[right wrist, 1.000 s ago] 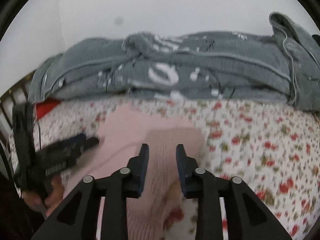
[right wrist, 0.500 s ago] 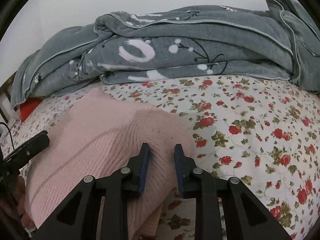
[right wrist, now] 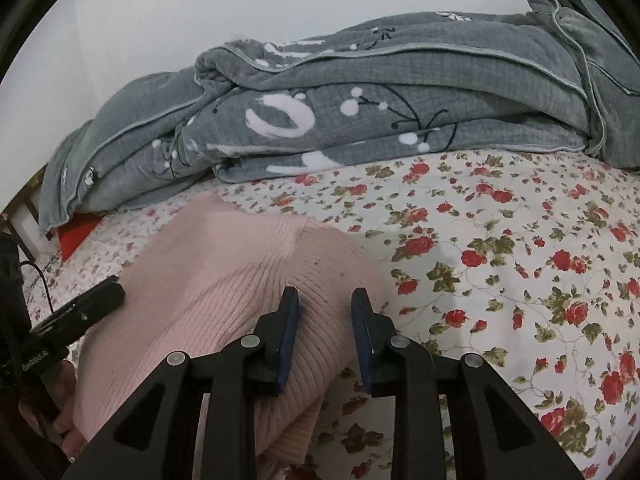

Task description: Fold small clothes

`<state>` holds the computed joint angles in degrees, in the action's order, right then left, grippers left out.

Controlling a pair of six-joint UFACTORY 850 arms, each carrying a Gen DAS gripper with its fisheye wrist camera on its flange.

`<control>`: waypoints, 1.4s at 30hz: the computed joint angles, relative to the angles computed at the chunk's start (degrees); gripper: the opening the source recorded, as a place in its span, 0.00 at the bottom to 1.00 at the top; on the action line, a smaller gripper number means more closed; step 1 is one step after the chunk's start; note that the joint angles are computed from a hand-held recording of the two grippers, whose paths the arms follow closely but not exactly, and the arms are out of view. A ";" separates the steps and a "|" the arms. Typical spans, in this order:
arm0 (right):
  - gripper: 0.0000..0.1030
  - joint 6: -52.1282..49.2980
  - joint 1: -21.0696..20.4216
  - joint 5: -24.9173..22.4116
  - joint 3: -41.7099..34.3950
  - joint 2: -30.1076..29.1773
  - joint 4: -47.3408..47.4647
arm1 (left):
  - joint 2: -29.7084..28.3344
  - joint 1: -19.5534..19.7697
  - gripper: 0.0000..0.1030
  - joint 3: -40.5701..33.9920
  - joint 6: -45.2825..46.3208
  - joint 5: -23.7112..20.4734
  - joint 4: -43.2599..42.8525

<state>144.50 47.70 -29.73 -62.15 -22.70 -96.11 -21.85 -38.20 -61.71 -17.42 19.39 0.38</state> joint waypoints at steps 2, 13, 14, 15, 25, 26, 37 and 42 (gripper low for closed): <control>0.29 0.49 0.53 -1.41 0.22 0.16 -0.87 | -0.01 -0.01 0.60 -0.02 0.04 -0.08 0.21; 0.37 -5.62 1.41 -3.68 -1.39 -0.88 3.77 | 0.06 -1.91 0.60 -0.28 14.96 -0.85 -12.00; 0.38 -6.19 1.34 -3.63 -1.52 -0.99 4.32 | 0.21 -1.95 0.60 -0.09 14.88 -0.55 -11.90; 0.39 -6.38 1.25 -3.52 -1.55 -1.04 4.51 | 0.41 -1.89 0.60 0.19 13.57 -0.06 -10.37; 0.40 -5.42 2.10 -5.94 -1.05 -0.63 3.38 | 1.34 -2.25 0.60 1.62 9.81 2.50 -3.87; 0.40 -5.55 2.41 -6.69 -1.03 -0.59 3.24 | 1.34 -2.22 0.60 1.61 9.61 2.53 -3.68; 0.40 0.15 2.66 -6.91 1.34 1.93 -1.32 | 2.17 -2.36 0.60 2.88 -0.14 4.89 10.41; 0.40 -3.62 4.32 -4.94 1.27 2.91 1.06 | 2.48 -3.27 0.60 3.11 1.67 4.52 10.71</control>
<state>140.88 52.02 -34.68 -60.88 -19.79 -95.04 -19.37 -41.48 -58.60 -15.75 23.92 11.08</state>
